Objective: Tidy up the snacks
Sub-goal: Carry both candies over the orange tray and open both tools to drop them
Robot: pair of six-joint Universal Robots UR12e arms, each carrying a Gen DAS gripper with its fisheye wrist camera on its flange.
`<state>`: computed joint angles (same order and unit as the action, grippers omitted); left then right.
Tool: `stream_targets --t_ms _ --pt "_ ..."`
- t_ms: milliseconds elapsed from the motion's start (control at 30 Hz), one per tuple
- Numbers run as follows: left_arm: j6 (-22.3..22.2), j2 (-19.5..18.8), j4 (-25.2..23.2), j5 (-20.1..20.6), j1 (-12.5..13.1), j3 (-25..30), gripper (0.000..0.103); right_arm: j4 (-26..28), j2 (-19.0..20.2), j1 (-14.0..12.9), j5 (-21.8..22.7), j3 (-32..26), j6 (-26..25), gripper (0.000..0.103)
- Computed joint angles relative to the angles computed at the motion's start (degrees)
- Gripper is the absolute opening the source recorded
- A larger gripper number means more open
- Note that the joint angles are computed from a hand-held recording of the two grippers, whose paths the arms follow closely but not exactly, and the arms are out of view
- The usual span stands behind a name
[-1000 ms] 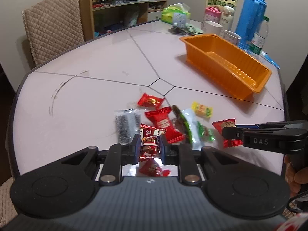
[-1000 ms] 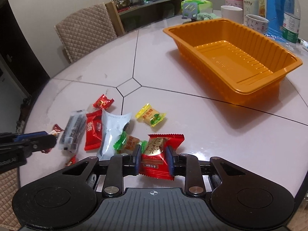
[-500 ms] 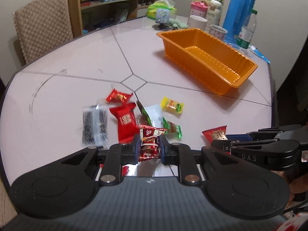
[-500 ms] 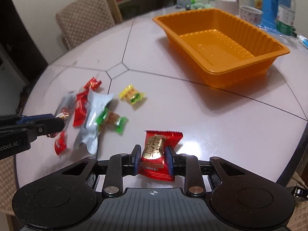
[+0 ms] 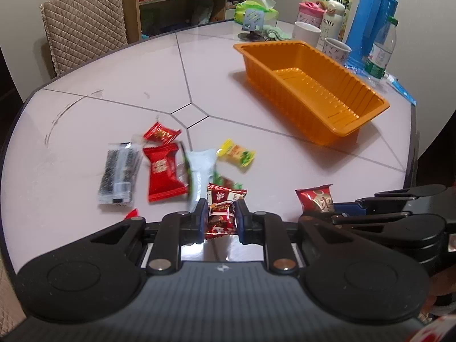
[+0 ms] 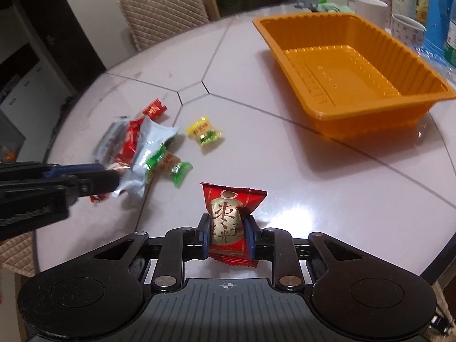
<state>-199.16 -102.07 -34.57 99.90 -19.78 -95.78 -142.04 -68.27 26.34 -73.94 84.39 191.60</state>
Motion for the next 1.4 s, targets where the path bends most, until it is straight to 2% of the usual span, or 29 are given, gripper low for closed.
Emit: stream_targets --t_ms 133,400,767,1033,1400 --pt "-0.57 -1.14 0.11 0.14 -0.86 1.93 0.018 -0.46 -0.91 -1.56 2.81 0.29 0.41 0.025" --pt "-0.05 -5.30 1.09 -1.25 -2.10 7.98 0.018 -4.13 -1.91 -4.98 2.64 -0.10 0.87 0.025" --pt "-0.46 -14.35 1.68 -2.24 -2.95 20.38 0.018 -7.64 2.12 -9.10 0.47 -5.10 -0.29 0.025" --pt "-1.05 -20.04 -3.33 -2.08 -3.40 28.29 0.018 -7.15 5.29 -10.76 1.81 -7.70 -2.23 0.025" --pt "-2.64 -23.13 -7.22 -0.12 -3.69 32.36 0.019 -4.13 7.82 -11.32 2.47 -10.35 -5.11 0.025"
